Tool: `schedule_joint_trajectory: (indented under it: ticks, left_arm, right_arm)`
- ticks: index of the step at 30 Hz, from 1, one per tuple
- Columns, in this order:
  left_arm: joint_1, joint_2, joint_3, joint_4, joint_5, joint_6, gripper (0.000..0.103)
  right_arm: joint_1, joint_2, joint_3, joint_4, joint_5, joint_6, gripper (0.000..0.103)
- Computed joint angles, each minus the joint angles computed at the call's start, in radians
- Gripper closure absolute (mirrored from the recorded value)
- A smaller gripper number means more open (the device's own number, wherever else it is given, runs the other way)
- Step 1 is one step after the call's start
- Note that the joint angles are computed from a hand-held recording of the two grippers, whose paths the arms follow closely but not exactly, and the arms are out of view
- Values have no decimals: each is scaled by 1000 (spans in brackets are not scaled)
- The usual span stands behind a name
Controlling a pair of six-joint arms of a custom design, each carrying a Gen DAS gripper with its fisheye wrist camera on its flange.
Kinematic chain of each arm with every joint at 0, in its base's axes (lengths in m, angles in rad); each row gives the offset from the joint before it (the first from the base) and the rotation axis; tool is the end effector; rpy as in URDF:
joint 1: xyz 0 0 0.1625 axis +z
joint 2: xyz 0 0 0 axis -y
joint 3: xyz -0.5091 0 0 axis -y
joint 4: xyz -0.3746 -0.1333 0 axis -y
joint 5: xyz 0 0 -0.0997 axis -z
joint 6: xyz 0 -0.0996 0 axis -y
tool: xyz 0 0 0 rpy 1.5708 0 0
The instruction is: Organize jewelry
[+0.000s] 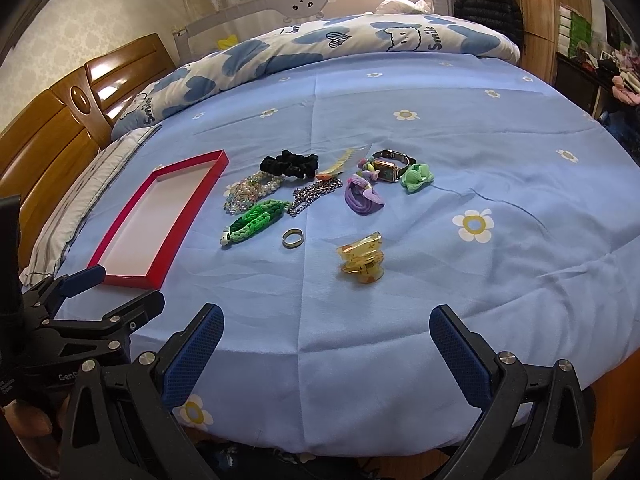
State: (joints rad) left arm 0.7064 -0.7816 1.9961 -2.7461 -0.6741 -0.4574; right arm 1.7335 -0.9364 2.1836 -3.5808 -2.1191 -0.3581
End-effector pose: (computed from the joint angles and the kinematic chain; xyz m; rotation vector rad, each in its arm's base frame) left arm -0.3112 -0.5430 0.1040 0.4925 2.2780 -0.6520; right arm 0.1697 -0.5312 0.2248 0.3548 -2.3784 0.8882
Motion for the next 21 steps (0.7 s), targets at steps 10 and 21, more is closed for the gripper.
schedule_joint_trajectory:
  ticks: [10,21]
  left_arm:
    - [0,4,-6,25,-5,-15,0]
    - [28,22,-29,-52,-35,55,0]
  right_arm:
    - [-2,-15,-10,87,-13,53,0]
    - [-40,-45,-22,186,44,106,0]
